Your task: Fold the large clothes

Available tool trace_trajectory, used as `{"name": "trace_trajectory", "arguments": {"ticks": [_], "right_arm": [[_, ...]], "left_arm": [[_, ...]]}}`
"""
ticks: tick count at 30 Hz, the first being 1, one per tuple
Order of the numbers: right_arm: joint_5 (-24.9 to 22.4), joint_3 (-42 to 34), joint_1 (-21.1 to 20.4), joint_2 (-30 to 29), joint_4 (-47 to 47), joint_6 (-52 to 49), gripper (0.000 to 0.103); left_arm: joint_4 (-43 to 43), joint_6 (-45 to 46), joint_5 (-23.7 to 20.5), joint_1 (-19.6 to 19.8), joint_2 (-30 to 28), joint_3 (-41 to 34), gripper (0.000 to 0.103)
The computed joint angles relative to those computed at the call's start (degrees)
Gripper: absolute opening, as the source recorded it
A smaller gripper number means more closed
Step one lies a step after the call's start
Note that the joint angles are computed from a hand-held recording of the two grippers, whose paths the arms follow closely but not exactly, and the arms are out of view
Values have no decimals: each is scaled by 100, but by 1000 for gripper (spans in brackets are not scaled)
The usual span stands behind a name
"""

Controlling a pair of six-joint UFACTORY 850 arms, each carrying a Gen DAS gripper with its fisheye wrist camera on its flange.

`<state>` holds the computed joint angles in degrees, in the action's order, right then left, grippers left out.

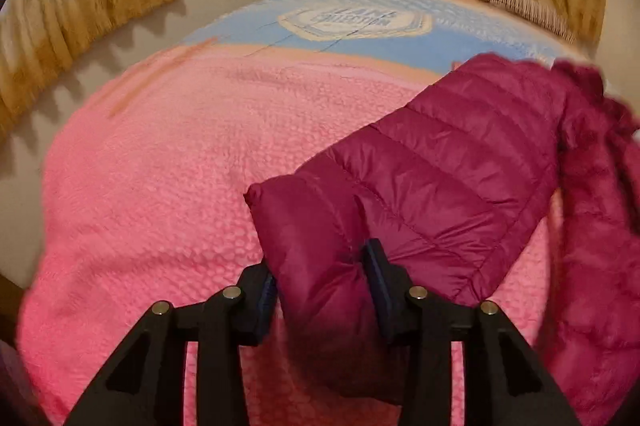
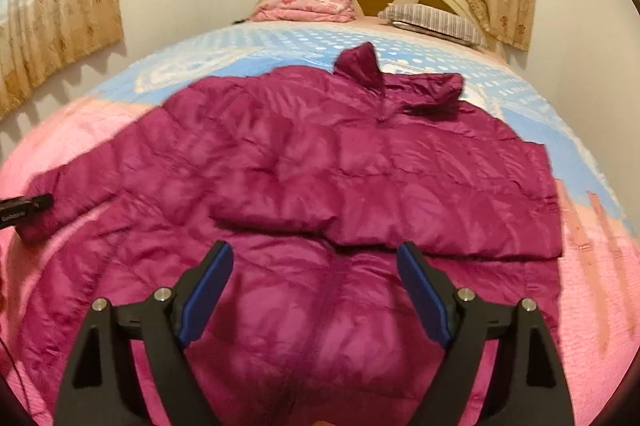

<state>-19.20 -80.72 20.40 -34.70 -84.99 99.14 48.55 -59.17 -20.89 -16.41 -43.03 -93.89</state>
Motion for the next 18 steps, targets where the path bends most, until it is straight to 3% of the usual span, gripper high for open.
{"name": "trace_trajectory", "arguments": {"ticks": [1, 2, 8, 18], "right_arm": [[-95, 7, -8, 2, 92, -74, 86], [-156, 36, -43, 26, 118, -29, 86], [-321, 237, -295, 251, 17, 447, 86], [-658, 504, -593, 644, -386, 825, 86]], "left_arm": [[66, -12, -20, -12, 15, -32, 17], [-29, 112, 20, -3, 46, -109, 16], [1300, -686, -141, -244, 303, -545, 15], [500, 1052, -60, -1178, -291, -2277, 15]]}}
